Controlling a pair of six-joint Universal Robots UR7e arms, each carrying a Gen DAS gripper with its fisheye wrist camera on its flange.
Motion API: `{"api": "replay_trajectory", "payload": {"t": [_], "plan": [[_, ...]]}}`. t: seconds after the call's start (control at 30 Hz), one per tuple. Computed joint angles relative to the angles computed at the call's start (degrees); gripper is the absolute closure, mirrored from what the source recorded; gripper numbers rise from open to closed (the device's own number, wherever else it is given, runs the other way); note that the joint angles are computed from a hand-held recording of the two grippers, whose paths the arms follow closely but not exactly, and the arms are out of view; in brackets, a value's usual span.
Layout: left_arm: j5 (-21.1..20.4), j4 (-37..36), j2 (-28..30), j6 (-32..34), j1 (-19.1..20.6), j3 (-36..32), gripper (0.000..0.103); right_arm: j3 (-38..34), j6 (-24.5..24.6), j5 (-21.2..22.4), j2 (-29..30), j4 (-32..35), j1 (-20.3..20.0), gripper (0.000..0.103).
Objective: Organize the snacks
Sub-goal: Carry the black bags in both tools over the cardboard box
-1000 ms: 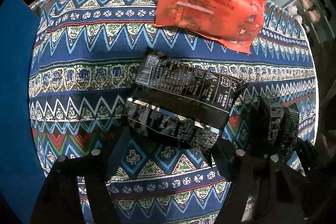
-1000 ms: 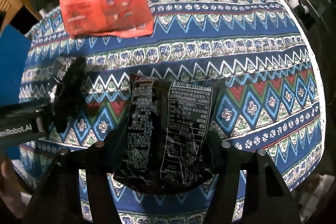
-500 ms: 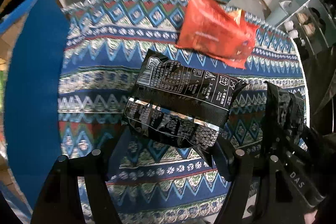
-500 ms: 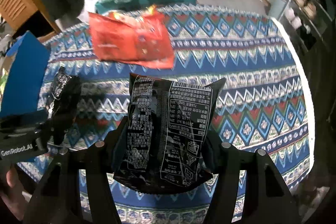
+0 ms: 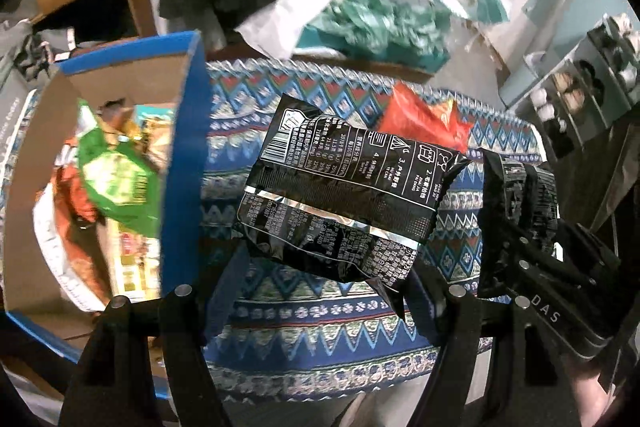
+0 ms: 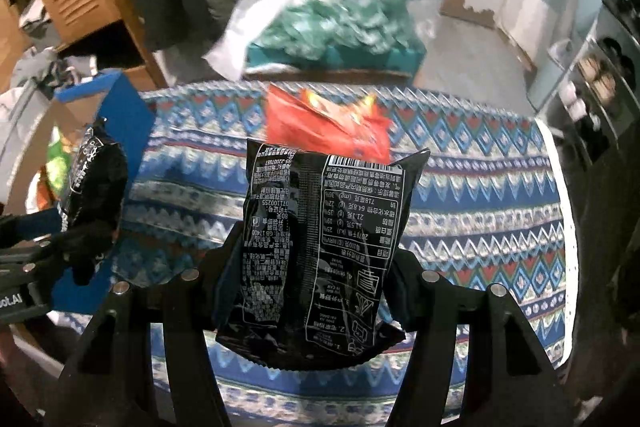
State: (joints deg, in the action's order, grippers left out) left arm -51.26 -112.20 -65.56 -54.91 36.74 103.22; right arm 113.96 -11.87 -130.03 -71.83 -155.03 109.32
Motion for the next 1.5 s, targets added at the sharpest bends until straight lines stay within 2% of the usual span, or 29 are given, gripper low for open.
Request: {"api": "replay_trajectory", "payload": {"t": [0.53, 0.77, 1.03, 1.33, 1.5], "plan": [[6.7, 6.4, -11.9, -7.1, -0.4, 4.6, 0.028, -8.7, -1.4, 5.7, 11.0, 1.3, 8.4, 0.042], [8.8, 11.0, -18.2, -11.8, 0.7, 6.7, 0.028, -13.0, -2.3, 8.3, 16.6, 2.4, 11.1, 0.042], [10.6, 15.0, -23.9, -16.2, 2.3, 8.4, 0.028, -16.6, -2.5, 9.4, 21.8, 3.8, 12.9, 0.042], [9.1, 15.3, -26.0, -16.9, 5.3, 10.1, 0.028, -18.9, -1.4, 10.8, 25.4, 7.0, 13.4, 0.041], [8.3, 15.2, -26.3, -17.5, 6.2, 10.4, 0.027, -19.4, -0.8, 11.2, 26.0, 8.0, 13.2, 0.038]]}}
